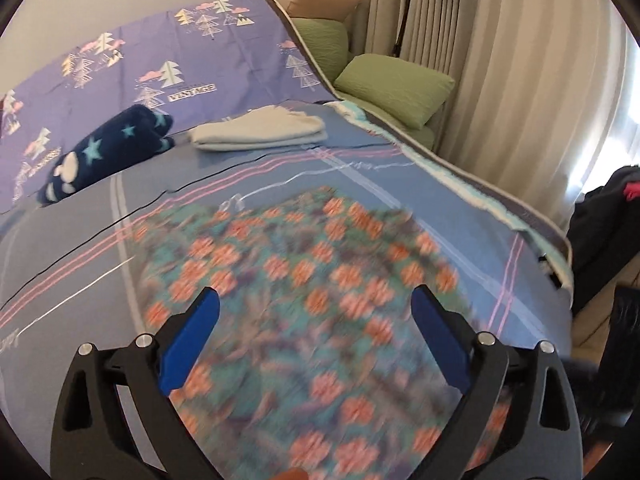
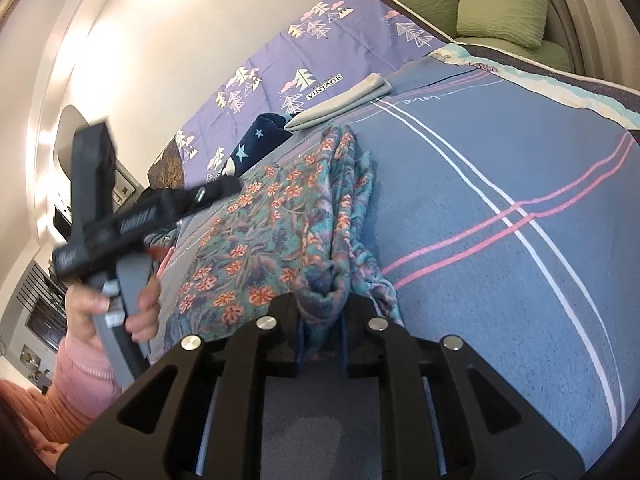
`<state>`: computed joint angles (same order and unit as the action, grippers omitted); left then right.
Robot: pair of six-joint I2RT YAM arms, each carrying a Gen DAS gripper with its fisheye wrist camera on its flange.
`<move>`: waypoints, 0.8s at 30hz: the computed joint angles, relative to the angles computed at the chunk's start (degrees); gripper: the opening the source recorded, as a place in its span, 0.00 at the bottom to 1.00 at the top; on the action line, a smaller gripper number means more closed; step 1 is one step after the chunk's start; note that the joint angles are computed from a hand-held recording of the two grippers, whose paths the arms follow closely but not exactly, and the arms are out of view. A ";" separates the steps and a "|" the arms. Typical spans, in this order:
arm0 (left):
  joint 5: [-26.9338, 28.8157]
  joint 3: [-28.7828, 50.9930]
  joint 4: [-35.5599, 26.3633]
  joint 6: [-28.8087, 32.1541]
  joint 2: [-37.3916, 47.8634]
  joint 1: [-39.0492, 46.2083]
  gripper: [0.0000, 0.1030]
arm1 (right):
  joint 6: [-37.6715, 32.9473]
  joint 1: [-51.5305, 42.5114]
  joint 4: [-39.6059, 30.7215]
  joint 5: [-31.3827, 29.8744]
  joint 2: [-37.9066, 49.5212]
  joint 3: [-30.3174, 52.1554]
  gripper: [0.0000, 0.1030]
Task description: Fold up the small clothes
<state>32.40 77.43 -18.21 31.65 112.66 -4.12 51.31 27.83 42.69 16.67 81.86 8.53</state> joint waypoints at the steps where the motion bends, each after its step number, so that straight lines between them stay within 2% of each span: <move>1: -0.08 -0.94 0.02 0.92 -0.58 0.85 0.94 | 0.23 -0.19 -0.19 -0.27 -0.36 -0.08 0.12; 5: -0.80 -3.53 -0.97 4.45 -2.06 3.69 0.97 | 1.06 -2.46 -0.23 -3.17 -1.72 -0.64 0.12; 8: -2.91 -6.46 0.70 6.75 -3.13 5.37 0.97 | 1.49 -3.01 -3.68 -3.53 -2.57 0.21 0.16; 9: -3.29 -7.11 1.21 7.42 -3.09 5.80 0.97 | 1.95 -2.64 -5.72 -2.31 -3.02 0.57 0.22; 10: -3.65 -7.70 1.66 7.91 -2.95 6.20 0.97 | 2.58 -2.01 -8.37 -0.27 -3.78 0.94 0.35; 12: -4.78 -8.07 1.88 8.37 -1.77 6.99 0.97 | 3.79 -0.04 -15.66 6.01 -6.40 1.67 0.44; 15: -2.74 -7.32 0.41 7.55 -0.16 8.78 0.97 | 3.66 1.74 -22.73 9.59 -11.84 1.55 0.42; 18: -1.79 -6.19 -1.06 6.72 0.56 9.27 0.97 | 1.95 5.08 -29.42 15.35 -15.09 4.17 0.27; 19: -1.77 -6.36 -0.99 6.68 0.43 9.25 0.97 | 0.89 5.36 -29.30 15.80 -15.15 4.55 0.21; 20: -1.68 -6.57 -0.71 6.89 0.31 9.31 0.97 | -1.05 6.20 -28.82 16.26 -14.89 5.56 0.19; 24: -1.36 -8.40 0.56 7.35 -0.58 9.54 0.97 | -6.78 8.15 -23.20 15.19 -9.54 8.73 0.19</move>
